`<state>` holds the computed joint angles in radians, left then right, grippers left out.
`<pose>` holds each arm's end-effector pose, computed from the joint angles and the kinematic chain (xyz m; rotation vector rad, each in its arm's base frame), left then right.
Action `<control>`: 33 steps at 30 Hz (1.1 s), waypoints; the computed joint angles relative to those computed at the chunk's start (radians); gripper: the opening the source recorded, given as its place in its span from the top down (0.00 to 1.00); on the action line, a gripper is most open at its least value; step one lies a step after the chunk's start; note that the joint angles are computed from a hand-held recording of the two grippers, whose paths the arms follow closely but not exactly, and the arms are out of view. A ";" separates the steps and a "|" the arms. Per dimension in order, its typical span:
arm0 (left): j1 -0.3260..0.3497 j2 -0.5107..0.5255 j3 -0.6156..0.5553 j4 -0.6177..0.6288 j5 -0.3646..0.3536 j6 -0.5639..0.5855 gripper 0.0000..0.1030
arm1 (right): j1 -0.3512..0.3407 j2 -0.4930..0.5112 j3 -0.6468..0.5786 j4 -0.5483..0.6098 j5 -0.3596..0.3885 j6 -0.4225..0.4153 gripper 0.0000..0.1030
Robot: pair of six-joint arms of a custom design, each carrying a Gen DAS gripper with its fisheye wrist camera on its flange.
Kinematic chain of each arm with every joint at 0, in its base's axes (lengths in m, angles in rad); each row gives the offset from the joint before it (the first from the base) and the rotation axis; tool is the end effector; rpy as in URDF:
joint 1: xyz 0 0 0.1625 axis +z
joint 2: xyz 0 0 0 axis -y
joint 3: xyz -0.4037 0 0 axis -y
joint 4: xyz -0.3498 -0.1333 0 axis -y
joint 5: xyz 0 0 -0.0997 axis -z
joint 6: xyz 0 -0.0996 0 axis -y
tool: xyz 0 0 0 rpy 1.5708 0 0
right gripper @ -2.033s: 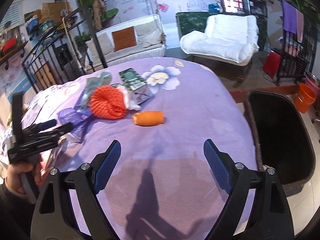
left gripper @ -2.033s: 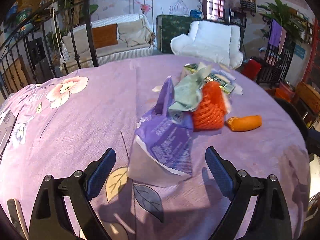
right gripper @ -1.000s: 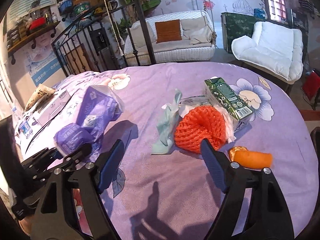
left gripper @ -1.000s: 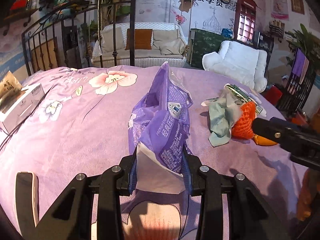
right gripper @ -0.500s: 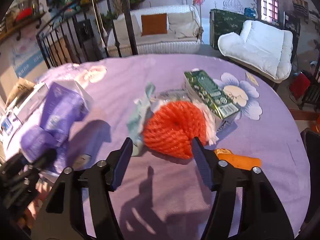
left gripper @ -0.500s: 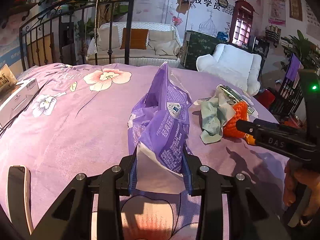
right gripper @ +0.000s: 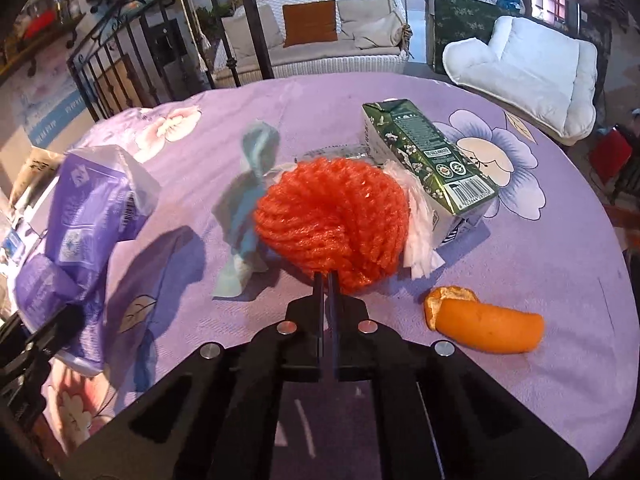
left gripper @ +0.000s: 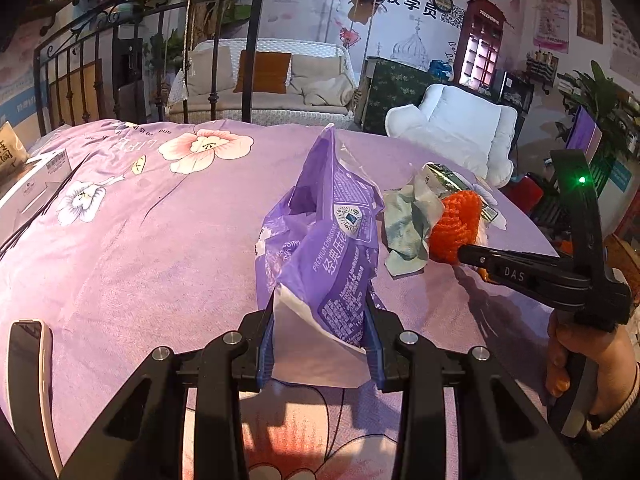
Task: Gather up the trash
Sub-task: 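Grasp the purple bag with the left tool while the right tool grasps the orange foam net, then drop the orange net into the bin with the right tool while the left tool holds the bag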
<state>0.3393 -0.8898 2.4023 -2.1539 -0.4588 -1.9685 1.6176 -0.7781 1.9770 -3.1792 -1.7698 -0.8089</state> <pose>-0.2077 -0.3094 0.0207 -0.1358 2.0391 -1.2405 0.1390 -0.5391 0.0701 1.0991 -2.5487 0.4319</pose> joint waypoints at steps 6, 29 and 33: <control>0.002 0.014 -0.018 -0.016 0.019 0.041 0.64 | -0.010 -0.096 0.090 -0.011 0.078 -0.007 0.97; 0.030 0.254 -0.137 -0.675 0.093 0.705 0.64 | -0.190 -0.445 0.210 0.020 0.292 -0.022 0.97; 0.049 0.337 -0.197 -0.892 0.081 0.942 0.64 | -0.237 -0.475 0.191 0.000 0.297 -0.009 0.97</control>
